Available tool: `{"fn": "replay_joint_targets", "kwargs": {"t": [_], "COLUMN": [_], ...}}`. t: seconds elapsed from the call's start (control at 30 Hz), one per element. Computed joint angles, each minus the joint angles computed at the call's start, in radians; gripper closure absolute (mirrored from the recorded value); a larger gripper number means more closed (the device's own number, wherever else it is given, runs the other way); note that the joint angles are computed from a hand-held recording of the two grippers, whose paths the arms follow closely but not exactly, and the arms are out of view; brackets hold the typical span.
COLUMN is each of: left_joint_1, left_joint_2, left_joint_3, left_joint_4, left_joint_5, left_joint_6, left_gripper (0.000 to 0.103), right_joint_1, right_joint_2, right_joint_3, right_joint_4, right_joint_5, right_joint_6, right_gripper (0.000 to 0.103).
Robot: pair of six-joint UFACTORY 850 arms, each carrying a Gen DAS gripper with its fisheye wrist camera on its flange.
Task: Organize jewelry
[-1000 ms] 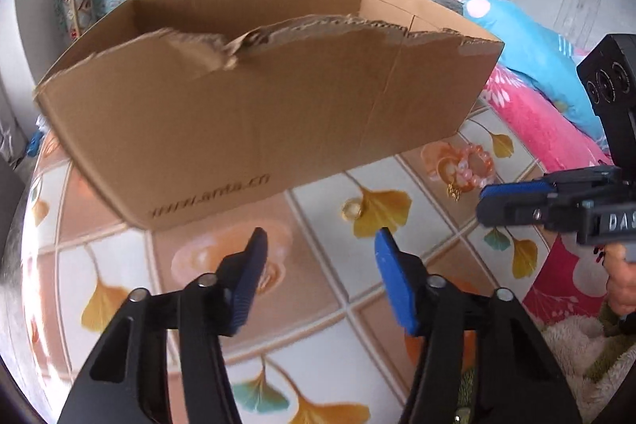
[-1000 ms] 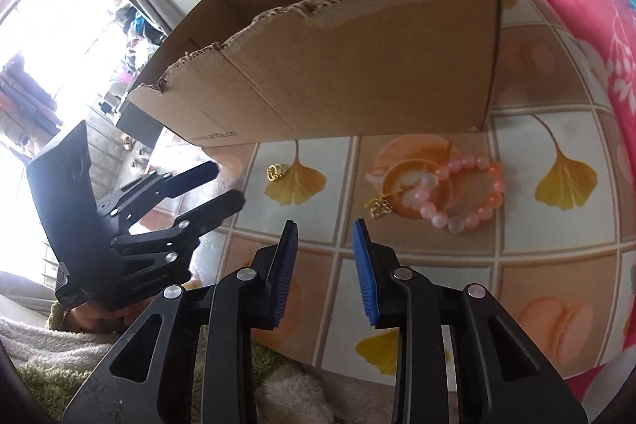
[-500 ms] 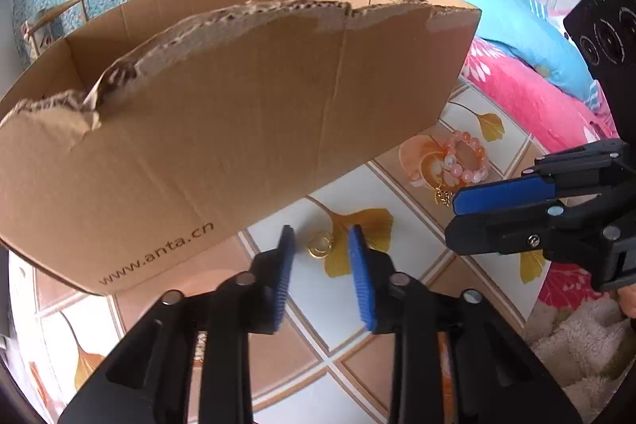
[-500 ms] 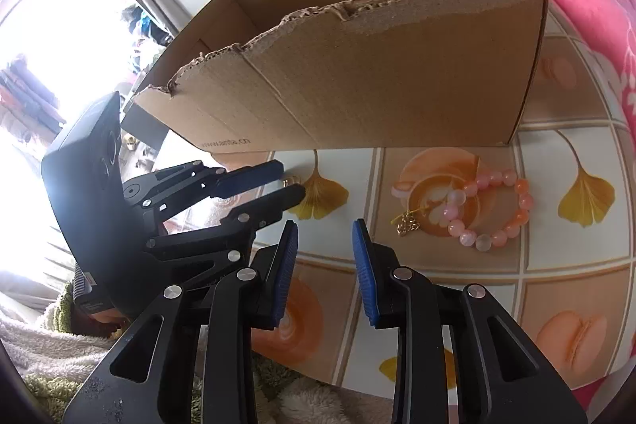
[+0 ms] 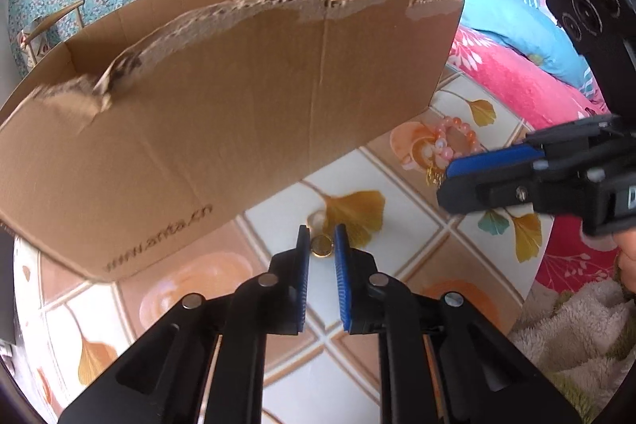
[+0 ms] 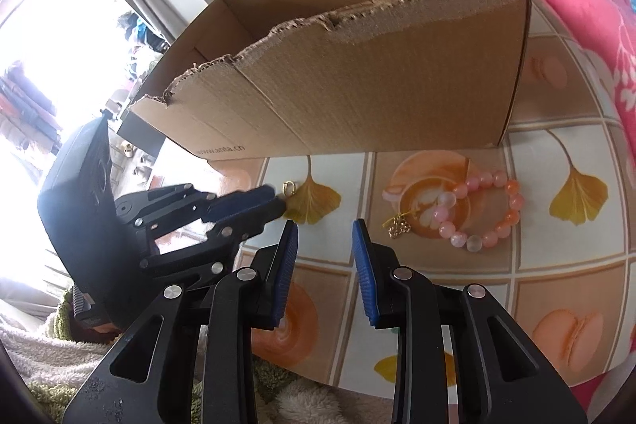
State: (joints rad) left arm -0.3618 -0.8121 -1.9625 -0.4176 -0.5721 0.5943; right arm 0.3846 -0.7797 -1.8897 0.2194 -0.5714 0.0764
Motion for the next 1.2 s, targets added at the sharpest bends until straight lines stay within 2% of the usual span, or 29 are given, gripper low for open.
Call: {"fn": "replay_joint_targets", "kwargs": {"t": [0.13, 0.27, 0.47, 0.67, 0.9, 0.97, 1.1, 1.13, 1.2], "left_joint_1": [0.008, 0.020, 0.027, 0.029, 0.029, 0.030, 0.030, 0.030, 0.030], "left_joint_2": [0.048, 0.091, 0.126, 0.139, 0.146, 0.148, 0.144, 0.145, 0.147], "left_joint_3": [0.071, 0.139, 0.198, 0.219, 0.229, 0.233, 0.228, 0.229, 0.233], "left_joint_4": [0.040, 0.089, 0.109, 0.114, 0.116, 0.107, 0.106, 0.106, 0.102], "left_joint_5": [0.023, 0.058, 0.109, 0.123, 0.128, 0.131, 0.131, 0.132, 0.135], "left_joint_6": [-0.080, -0.188, -0.263, -0.267, -0.267, -0.261, -0.264, -0.263, -0.262], "left_gripper": [0.091, 0.091, 0.091, 0.090, 0.090, 0.090, 0.090, 0.090, 0.090], "right_joint_1": [0.015, 0.031, 0.061, 0.085, 0.104, 0.106, 0.096, 0.096, 0.088], "right_joint_2": [-0.015, -0.067, -0.188, -0.261, -0.237, -0.215, -0.190, -0.174, -0.171], "right_joint_3": [-0.021, -0.084, -0.247, -0.350, -0.294, -0.253, -0.212, -0.192, -0.194], "right_joint_4": [-0.058, -0.062, -0.189, -0.281, -0.410, -0.444, -0.419, -0.419, -0.390], "right_joint_5": [0.029, 0.047, -0.025, -0.074, -0.027, -0.005, 0.015, 0.023, 0.013], "right_joint_6": [0.005, -0.070, -0.087, -0.079, 0.007, 0.033, 0.032, 0.036, 0.017], "right_gripper": [0.074, 0.074, 0.076, 0.078, 0.088, 0.095, 0.095, 0.101, 0.103]}}
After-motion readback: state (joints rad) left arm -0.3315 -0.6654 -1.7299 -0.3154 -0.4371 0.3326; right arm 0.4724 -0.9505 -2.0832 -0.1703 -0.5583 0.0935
